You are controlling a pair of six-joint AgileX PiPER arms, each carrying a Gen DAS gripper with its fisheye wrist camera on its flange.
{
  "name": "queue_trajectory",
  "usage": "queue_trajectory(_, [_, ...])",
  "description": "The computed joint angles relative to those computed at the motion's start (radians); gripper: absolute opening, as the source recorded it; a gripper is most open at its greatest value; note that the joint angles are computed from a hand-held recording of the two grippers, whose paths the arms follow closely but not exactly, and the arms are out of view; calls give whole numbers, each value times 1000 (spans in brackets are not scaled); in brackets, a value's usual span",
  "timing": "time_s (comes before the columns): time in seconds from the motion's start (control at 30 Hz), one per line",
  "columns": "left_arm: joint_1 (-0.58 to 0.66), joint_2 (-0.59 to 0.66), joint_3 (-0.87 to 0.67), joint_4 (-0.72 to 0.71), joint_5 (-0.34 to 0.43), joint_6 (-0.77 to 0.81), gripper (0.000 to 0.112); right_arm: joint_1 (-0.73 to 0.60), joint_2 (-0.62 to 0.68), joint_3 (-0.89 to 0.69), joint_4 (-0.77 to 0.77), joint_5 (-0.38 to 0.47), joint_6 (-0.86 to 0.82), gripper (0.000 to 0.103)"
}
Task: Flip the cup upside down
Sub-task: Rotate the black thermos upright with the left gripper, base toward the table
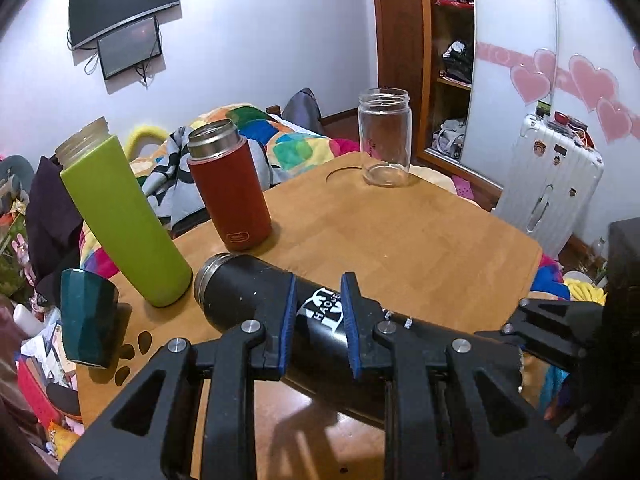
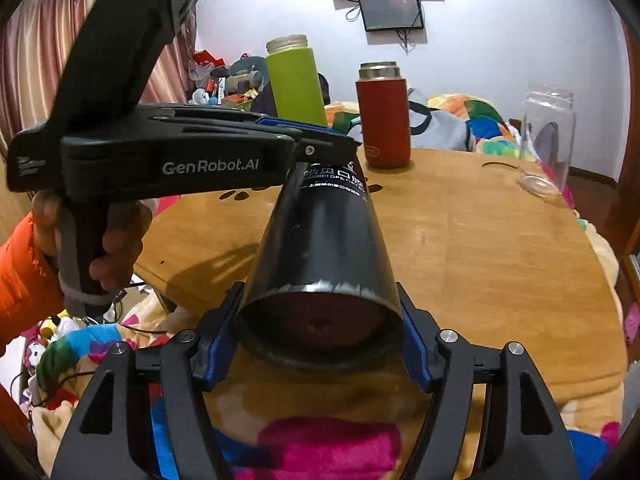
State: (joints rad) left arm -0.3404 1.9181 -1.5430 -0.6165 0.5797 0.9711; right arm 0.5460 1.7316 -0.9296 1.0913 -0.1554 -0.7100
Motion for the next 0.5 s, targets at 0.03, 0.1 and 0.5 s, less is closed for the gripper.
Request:
queue_trajectory(0.03, [-2, 0, 0, 5, -4, 0, 22, 5, 0, 4, -25, -17, 20, 63])
queue_trajectory(0.1, [2, 0, 1, -4, -5, 14, 22, 9, -1, 7, -12, -22, 5, 62])
queue_trajectory(0.5, [33, -32, 19, -125, 4, 93, 20, 73, -126, 78, 109, -160, -119, 60])
